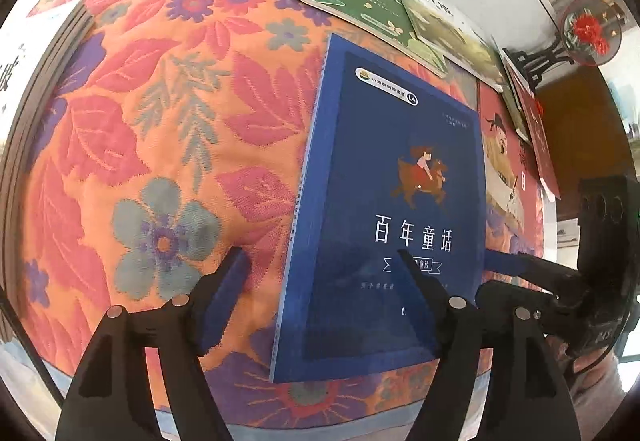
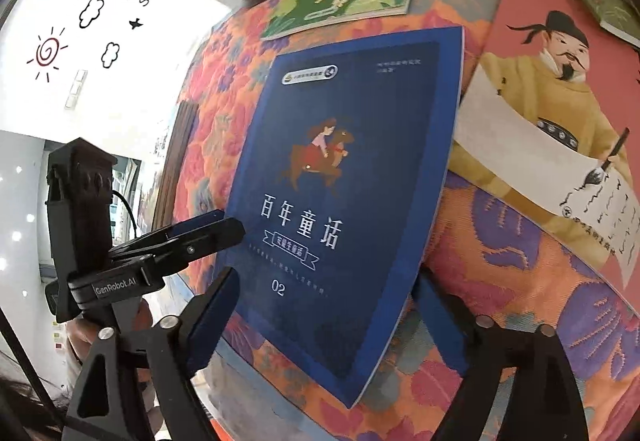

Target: Organize books

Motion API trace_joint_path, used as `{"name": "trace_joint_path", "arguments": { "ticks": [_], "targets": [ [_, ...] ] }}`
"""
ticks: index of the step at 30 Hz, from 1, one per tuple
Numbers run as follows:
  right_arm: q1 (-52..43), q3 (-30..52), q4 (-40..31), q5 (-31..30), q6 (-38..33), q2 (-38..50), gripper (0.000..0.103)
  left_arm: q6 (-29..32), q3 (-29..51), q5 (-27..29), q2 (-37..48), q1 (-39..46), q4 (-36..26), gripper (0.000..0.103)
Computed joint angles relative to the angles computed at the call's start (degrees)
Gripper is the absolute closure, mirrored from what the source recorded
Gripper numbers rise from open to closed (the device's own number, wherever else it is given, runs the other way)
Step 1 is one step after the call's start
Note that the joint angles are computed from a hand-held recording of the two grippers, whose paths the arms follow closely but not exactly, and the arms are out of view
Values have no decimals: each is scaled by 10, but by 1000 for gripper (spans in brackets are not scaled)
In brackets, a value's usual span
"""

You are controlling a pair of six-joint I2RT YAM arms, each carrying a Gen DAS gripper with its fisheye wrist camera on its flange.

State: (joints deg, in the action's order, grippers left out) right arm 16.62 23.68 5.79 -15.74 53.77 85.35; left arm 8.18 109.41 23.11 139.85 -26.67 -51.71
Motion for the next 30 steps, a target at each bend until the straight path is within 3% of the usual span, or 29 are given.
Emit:
{"name": "trace_joint_path", "arguments": {
  "ticks": [3, 5, 7, 11, 13, 16, 18, 23, 24, 27, 30],
  "targets": [
    [-8, -5, 41, -11, 16, 17, 3, 15, -10, 15, -5, 10, 8, 31],
    [-14, 5, 34, -12, 9, 25, 3, 25, -9, 39, -2, 24, 5, 33],
    [-18, 12, 39, -8, 4, 35, 3, 21, 6, 54, 8, 38, -10, 43],
    [-8, 17, 58, 14, -10, 48, 3, 13, 7, 72, 16, 62, -12, 75],
    [0, 34, 45, 20, -42, 60, 2, -13, 18, 111, 33, 80, -16, 80],
    [3, 47, 37, 18, -111, 73, 3, -25, 91, 176, 90, 107, -81, 84],
    [-19, 24, 87, -7, -110, 75, 3, -7, 166, 194, 135, 110, -145, 85],
    [-91, -40, 265, -93, -60, 115, 7, 32, 300, 166, 196, 95, -245, 85],
    [-93, -41, 269, -92, -57, 118, 11, 29, 313, 151, 198, 88, -252, 85],
    [-92, -42, 248, -77, -60, 107, 27, 15, 286, 110, 172, 66, -217, 85],
    [-111, -68, 299, -97, -32, 119, 37, 1, 247, 74, 142, 45, -178, 85]
  ]
}}
